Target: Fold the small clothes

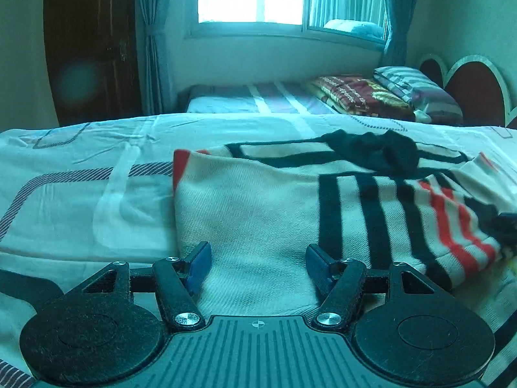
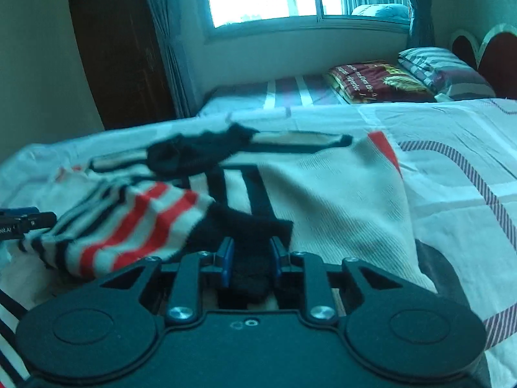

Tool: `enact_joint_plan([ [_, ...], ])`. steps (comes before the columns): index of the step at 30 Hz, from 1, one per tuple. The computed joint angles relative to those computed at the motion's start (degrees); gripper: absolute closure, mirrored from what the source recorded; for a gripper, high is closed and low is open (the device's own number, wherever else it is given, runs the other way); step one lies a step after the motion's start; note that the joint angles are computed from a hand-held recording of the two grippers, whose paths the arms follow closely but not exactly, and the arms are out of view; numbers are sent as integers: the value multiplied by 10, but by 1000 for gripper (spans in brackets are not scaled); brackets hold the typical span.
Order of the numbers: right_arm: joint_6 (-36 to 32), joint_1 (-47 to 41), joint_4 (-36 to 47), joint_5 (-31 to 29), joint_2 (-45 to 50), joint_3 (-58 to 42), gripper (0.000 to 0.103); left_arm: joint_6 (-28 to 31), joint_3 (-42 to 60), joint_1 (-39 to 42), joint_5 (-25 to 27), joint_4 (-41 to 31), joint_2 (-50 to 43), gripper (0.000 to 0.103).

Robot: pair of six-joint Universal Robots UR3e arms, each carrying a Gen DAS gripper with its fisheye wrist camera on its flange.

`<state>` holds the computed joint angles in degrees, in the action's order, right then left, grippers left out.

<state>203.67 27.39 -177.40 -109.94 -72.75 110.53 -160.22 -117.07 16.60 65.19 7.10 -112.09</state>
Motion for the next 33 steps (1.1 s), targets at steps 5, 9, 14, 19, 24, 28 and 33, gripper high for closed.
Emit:
enact_joint_plan([
  [5, 3, -29, 12, 18, -37, 36, 80, 15, 8, 1, 37, -36, 24, 37],
  [9, 18, -29, -15, 16, -54, 51, 77, -15, -12, 17, 2, -42, 73, 37],
  [14, 7, -16, -26, 37, -19, 25, 78, 9, 4, -63, 9, -19, 55, 37],
  [19, -24, 12, 8, -11, -6, 2, 77, -13, -20, -95, 32, 44, 0, 37],
  [24, 49, -40, -26, 62, -60, 79, 64, -14, -33, -80, 13, 39, 11, 36],
  [28, 43, -63, -82, 129, -55, 100, 77, -32, -22, -86, 36, 44, 14, 36],
  [33, 35, -64, -92, 136, -84, 124, 94, -26, -22, -74, 33, 26, 24, 36],
])
